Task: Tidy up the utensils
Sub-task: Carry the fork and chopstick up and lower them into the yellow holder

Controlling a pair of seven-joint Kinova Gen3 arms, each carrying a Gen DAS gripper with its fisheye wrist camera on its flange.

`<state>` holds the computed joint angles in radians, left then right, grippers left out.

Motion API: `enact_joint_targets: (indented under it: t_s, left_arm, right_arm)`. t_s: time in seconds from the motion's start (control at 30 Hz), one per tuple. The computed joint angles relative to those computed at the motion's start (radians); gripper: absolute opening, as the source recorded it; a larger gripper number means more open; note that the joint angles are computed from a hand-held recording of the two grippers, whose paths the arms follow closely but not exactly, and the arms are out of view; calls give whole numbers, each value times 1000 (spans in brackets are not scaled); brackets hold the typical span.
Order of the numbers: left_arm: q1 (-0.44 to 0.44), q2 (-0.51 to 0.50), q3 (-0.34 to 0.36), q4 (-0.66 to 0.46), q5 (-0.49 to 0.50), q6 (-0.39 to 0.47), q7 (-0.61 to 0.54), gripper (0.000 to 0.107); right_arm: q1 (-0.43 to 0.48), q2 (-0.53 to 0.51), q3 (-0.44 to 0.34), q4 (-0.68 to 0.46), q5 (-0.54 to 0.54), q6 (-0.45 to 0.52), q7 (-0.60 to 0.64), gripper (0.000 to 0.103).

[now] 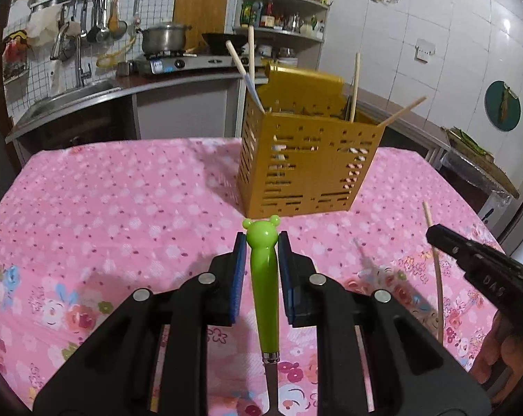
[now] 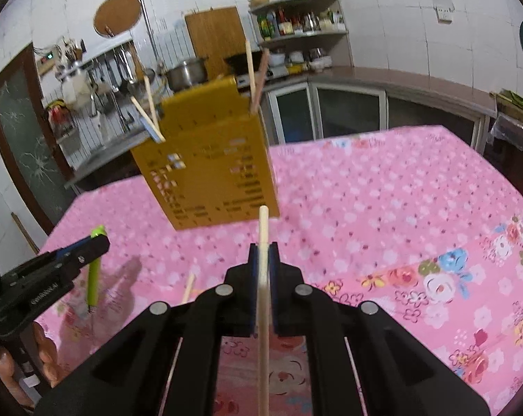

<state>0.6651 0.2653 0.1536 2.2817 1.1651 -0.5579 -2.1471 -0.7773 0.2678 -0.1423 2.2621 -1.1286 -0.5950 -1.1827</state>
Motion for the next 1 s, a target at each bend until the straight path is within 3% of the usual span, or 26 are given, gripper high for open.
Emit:
enact_joint_targets:
  t_s: [0.23, 0.53, 1.0]
  left_arm:
    - [23, -46, 25, 35, 4, -71, 17, 17]
    - [49, -84, 70, 54, 32, -175, -11, 17]
    - [52, -85, 95, 21, 96, -222, -106, 17]
  right_arm:
    - [-50, -48, -48, 56, -13, -168, -15, 6]
    - [-55, -92, -99, 89, -27, -298, 16, 6]
    - [-31, -100, -118, 104, 32, -366, -12, 6]
